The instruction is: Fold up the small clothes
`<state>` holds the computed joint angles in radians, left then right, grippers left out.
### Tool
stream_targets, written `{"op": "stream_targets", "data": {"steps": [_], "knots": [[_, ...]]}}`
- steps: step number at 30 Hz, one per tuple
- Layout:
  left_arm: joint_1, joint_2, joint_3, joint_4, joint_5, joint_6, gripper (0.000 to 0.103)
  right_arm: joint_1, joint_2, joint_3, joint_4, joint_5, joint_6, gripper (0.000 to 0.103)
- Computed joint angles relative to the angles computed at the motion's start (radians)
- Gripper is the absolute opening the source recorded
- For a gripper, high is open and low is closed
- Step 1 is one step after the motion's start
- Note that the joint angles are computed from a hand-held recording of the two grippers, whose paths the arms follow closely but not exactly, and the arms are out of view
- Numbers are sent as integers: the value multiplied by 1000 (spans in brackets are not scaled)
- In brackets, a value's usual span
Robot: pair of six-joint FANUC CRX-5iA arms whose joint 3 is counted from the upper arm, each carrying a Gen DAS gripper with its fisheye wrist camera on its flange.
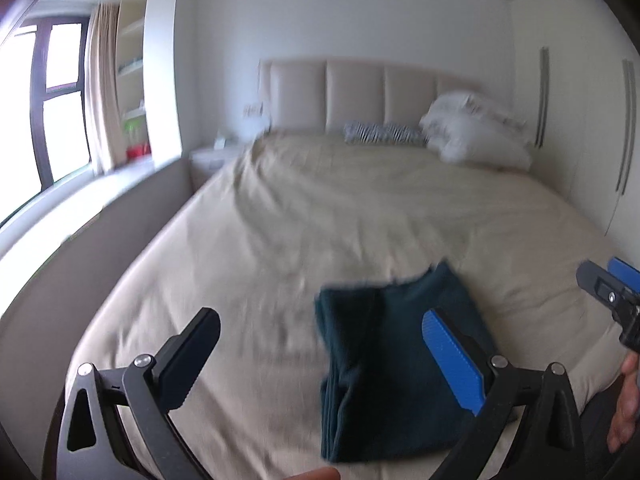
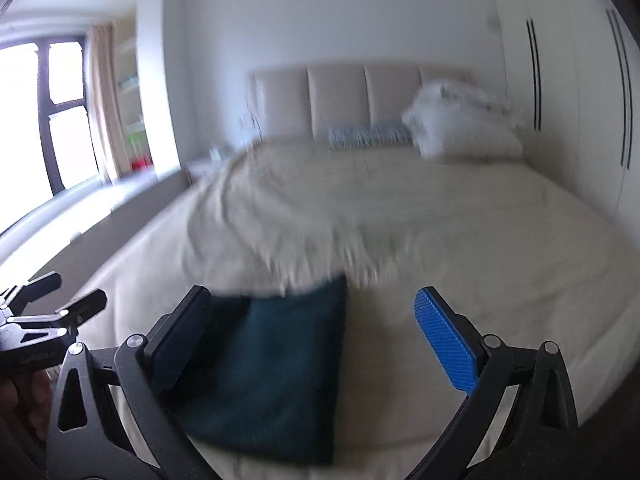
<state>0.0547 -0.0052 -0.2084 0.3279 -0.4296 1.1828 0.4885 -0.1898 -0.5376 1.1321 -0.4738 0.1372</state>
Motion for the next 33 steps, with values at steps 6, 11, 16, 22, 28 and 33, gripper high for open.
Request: {"op": "stream_targets", "data": {"steps": [6,11,16,22,28,33], "knots": [[2,78,54,-95,-135,109,103,61,126,105,-365,-126,227,103],[2,102,63,-141,-177,155,103,64,264,227,-578,-226,377,103],[-10,118,88,-213,-207,202,103,74,286,229,-563,-232,364,103],[-13,125,103,-250,-217,232,103,95,238,197,-516,-274,342,103],[-17,126,108,-265,-222,244,103,97,235,196,-513,-280,345,103],[-15,126,107,-259,-221,238,103,95,237,190,-500,-273,335,103]]}}
